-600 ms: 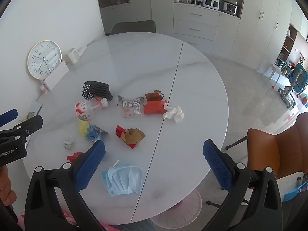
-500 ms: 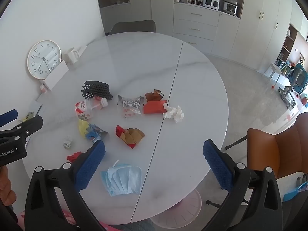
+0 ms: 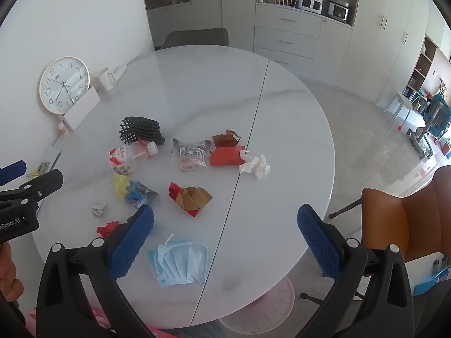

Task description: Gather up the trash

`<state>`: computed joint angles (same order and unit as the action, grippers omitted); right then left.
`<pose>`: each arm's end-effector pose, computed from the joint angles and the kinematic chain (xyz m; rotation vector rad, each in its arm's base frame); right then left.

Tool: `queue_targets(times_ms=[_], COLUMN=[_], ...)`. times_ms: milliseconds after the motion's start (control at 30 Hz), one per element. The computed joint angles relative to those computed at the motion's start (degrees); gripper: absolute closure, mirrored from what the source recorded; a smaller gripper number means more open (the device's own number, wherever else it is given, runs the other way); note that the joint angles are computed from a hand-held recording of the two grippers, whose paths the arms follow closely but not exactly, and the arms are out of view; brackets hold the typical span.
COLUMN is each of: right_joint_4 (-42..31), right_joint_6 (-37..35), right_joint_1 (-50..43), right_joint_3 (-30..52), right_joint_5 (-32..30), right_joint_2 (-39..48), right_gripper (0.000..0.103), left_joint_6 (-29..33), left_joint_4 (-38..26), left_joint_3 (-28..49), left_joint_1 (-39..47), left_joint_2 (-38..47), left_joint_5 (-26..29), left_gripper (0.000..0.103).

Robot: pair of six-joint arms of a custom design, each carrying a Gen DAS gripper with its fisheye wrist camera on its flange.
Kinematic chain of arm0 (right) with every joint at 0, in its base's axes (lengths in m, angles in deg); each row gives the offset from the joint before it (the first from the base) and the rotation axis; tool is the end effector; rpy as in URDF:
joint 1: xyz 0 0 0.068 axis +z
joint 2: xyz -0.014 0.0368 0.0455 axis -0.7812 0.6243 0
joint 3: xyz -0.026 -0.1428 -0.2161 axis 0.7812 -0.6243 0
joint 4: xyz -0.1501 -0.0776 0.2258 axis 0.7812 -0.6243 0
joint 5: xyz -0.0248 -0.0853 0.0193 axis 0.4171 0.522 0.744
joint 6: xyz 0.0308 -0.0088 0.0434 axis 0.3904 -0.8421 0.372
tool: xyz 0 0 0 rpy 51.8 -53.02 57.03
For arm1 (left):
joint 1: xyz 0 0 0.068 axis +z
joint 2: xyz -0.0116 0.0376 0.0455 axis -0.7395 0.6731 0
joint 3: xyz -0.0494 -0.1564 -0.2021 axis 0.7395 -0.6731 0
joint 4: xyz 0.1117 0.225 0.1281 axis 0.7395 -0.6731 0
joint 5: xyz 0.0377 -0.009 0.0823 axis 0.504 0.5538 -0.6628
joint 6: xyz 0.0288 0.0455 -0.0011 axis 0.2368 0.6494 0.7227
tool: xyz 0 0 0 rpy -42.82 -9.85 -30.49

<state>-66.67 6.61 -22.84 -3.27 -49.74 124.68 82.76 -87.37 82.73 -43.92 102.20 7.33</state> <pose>0.2200 0.1151 0.2331 -0.3084 2.5353 0.1360 0.1811 0.0169 0.2490 -0.2494 2.5714 0.1690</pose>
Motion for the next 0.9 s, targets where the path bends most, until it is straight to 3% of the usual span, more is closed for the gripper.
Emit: queue_targets(times_ms=[900], right_joint_4=[-0.4], right_joint_6=[0.1], right_joint_1=[0.4], right_joint_3=[-0.2], right_joint_5=[0.3], right_joint_2=[0.2], right_gripper=[0.002], left_joint_6=[-0.8], left_joint_4=[0.2], left_joint_3=[-0.3], left_joint_1=[-0.9], left_joint_2=[0.6], left_joint_5=[-0.2], left_gripper=[0.006])
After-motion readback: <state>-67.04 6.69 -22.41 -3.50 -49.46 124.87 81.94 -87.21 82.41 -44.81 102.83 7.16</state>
